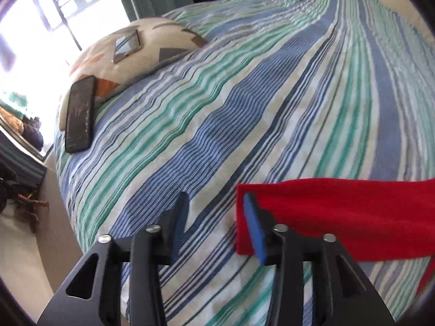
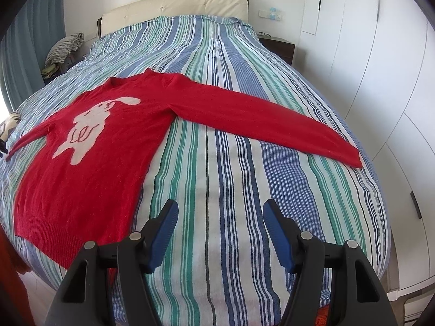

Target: Fold small clothes

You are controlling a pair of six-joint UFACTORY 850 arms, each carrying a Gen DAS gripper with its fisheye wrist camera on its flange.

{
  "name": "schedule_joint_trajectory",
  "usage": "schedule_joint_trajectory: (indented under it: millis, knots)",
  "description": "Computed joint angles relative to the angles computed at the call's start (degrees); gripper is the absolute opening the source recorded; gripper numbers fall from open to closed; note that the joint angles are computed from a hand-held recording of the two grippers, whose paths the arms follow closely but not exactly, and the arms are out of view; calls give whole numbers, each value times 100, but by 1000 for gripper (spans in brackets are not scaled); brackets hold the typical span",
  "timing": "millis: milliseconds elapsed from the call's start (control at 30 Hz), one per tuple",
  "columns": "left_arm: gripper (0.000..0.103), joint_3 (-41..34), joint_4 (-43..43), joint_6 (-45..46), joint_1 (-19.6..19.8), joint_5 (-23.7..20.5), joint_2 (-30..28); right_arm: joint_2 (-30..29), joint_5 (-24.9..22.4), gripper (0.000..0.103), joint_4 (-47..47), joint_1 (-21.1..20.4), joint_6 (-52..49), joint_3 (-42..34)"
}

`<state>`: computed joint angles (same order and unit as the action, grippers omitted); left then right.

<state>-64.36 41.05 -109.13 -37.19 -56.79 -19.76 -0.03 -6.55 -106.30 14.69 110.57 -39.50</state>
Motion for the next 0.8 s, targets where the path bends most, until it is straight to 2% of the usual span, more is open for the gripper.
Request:
schedule_joint_trajectory:
  millis: [33,67,133,200,267,433,500,600,667,733,800]
  knots:
    - [63,25,176,-129,-194,100,112,-8,7,64,-30,0,25,-5]
    - [63,34,246,-165,-355,338,193,-14,17,64,-55,0,38,-10]
    - [63,112,353,-338,-552,1266,306,-25,36,65,-70,2,32,-16]
    - [63,111,663,-899,-636,2110,210,-31,61,65,-127,1,86,-20]
    - [63,13,1087,-1627,-590,2626,-25,-30,79,64,-141,0,109,-18]
    - [55,-83,1720,-3785,-339,3045,-487,118,13,65,-1012,20,969,95]
    - [54,-60,2194,-4638,-390,2916,-537,137,-5,65,-1122,22,1088,111]
    - [48,-38,2556,-5284,-419,2761,-570,96,-10,65,-919,36,899,84]
    - [37,34,2844,-5751,-424,2725,-575,42,23,65,-588,38,538,42]
    - [3,153,3137,-6174,-384,2837,-565,18,17,64,-311,62,228,26]
    - [2,352,3698,-6845,-319,3079,-483,21,-4,64,-285,78,174,30]
